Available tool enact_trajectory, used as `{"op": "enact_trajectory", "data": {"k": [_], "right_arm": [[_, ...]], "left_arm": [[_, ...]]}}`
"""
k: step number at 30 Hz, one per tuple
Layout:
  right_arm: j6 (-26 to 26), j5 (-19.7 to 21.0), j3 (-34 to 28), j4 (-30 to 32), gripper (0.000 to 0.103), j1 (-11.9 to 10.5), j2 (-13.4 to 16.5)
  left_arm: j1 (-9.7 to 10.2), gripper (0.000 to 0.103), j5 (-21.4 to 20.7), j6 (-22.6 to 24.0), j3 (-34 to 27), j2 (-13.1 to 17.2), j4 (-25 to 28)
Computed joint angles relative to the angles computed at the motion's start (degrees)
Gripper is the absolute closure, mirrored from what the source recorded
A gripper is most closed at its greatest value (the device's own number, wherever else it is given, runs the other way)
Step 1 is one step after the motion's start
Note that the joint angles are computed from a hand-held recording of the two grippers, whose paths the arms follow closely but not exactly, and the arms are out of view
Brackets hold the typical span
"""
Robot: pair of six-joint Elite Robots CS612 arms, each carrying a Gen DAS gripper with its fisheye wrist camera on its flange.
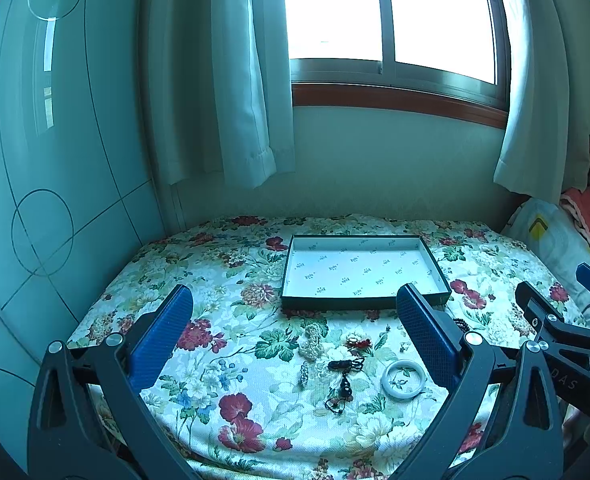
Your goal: Organize jewelry
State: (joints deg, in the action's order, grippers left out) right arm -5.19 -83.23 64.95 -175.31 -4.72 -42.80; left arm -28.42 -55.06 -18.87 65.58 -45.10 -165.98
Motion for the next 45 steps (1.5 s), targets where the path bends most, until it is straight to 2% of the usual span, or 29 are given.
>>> {"op": "enact_trajectory", "data": {"k": [31,36,45], "right_arm": [[0.01,-0.07,0.03,0.09,0.004,0.02,0.22],[0.16,-0.17,-1.41,2.73,0.004,-0.16,1.42],[1.93,-1.22,-6.59,10.87,0.004,-0.89,5.22]], "left_arm": [[0.09,0.002,-0.27,-0.68,0.29,0.10,0.67],[0.77,0.002,-1.30,-2.39,-1.92,1.49,4.71],[2.56,0.002,-5.82,-5.41,-6.97,4.98,12.97]]}}
